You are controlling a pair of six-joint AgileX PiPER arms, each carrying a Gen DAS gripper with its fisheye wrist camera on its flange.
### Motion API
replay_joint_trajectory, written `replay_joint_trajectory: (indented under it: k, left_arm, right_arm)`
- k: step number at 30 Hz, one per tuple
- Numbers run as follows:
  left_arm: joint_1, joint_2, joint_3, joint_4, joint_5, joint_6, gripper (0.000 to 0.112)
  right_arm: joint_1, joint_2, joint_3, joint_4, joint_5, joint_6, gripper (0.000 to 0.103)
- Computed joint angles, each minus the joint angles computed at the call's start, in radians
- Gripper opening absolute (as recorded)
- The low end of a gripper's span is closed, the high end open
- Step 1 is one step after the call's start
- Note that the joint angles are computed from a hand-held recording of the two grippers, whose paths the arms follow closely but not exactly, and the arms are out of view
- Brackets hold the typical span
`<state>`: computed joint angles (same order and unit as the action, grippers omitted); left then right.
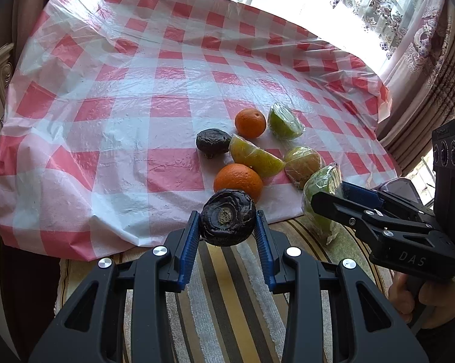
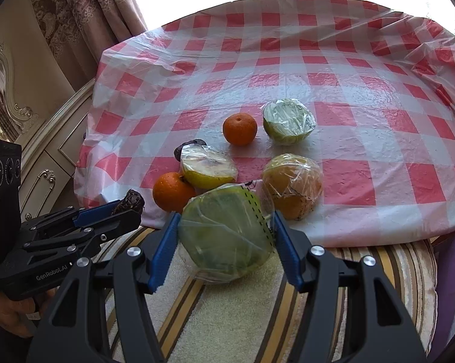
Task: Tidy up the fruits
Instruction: 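Grasp a dark date with the left tool while the right tool grasps the wrapped green fruit, then carry both fruits into the white box and open both tools to release them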
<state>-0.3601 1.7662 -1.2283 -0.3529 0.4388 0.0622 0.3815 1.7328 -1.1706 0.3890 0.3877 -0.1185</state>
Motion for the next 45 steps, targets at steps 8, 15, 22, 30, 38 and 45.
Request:
replay_joint_trajectory:
  k: [8,15,22,30,38,45]
  left_arm:
    - [-0.039,0.000,-0.045,0.080,0.025,-0.066,0.034]
    - [-0.082,0.019,-0.105,0.153,0.054,-0.127,0.034]
    - [-0.139,0.062,-0.198,0.252,0.096,-0.203,0.034]
    - [-0.240,0.165,-0.382,0.358,0.173,-0.247,0.034]
    - [-0.349,0.327,-0.672,0.371,0.294,-0.205,0.034]
    - [-0.446,0.562,-1.089,0.373,0.488,-0.157,0.034]
  right_arm:
    - [-0.057,-0.059,0.060,0.100,-0.010,-0.099,0.061]
    - [-0.120,-0.103,0.101,0.190,-0.011,-0.192,0.061]
    - [-0.210,-0.154,0.153,0.281,-0.008,-0.294,0.061]
    - [-0.375,-0.209,0.222,0.388,0.010,-0.435,0.061]
    - [-0.599,-0.253,0.259,0.406,0.057,-0.540,0.061]
    - [-0.804,-0.240,0.259,0.404,0.079,-0.619,0.061]
